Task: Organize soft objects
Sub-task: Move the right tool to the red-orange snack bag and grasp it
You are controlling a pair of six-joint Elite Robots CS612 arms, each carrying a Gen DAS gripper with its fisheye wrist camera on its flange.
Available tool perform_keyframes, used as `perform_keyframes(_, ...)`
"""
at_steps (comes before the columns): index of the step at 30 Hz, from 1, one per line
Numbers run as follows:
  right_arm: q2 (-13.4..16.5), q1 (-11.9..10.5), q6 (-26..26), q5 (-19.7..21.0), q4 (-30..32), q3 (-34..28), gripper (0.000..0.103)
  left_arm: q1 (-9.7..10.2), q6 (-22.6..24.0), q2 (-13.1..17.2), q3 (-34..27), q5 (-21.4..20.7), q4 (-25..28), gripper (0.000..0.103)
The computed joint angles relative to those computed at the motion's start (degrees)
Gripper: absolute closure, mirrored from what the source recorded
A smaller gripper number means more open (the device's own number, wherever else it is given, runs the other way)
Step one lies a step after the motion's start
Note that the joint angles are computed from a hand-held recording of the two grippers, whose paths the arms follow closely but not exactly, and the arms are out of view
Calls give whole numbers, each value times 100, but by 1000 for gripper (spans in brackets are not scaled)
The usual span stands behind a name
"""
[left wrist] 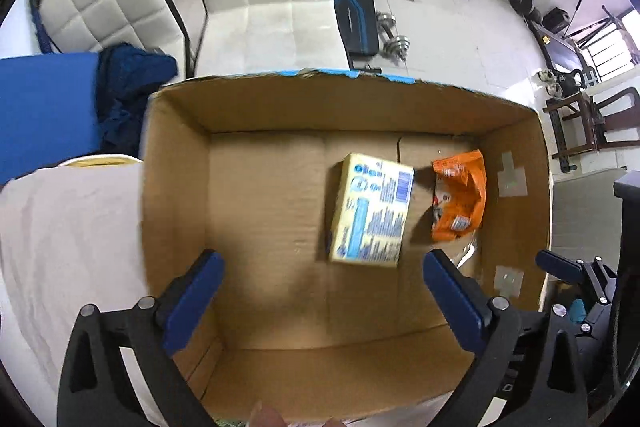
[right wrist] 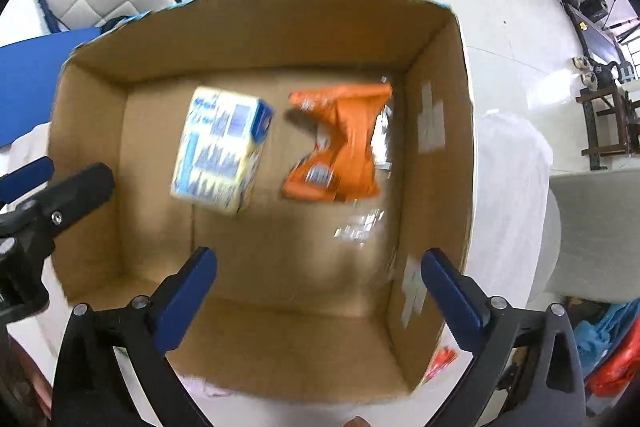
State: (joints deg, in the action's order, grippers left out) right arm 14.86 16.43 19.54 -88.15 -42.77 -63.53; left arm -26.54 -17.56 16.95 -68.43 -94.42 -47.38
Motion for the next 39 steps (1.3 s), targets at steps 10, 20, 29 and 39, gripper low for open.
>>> perform_keyframes(10, 291, 153, -348, -152, 951, -1488, 0, -250, 187, 194, -1459, 752, 892, 1)
perform_keyframes(20, 541, 0, -613, -198, 2135, -2527, 0, -599, 158, 286, -2233, 951, 1734, 1)
perform_keyframes(29, 945, -202, -814, -291, 2398, -2864, 0, -506, -1146, 543, -2645, 758, 2409, 1)
perform_keyframes(39, 1470, -176, -1467, -444, 2091, -2551, 0, -494, -1828, 948, -3043, 645, 3068, 1)
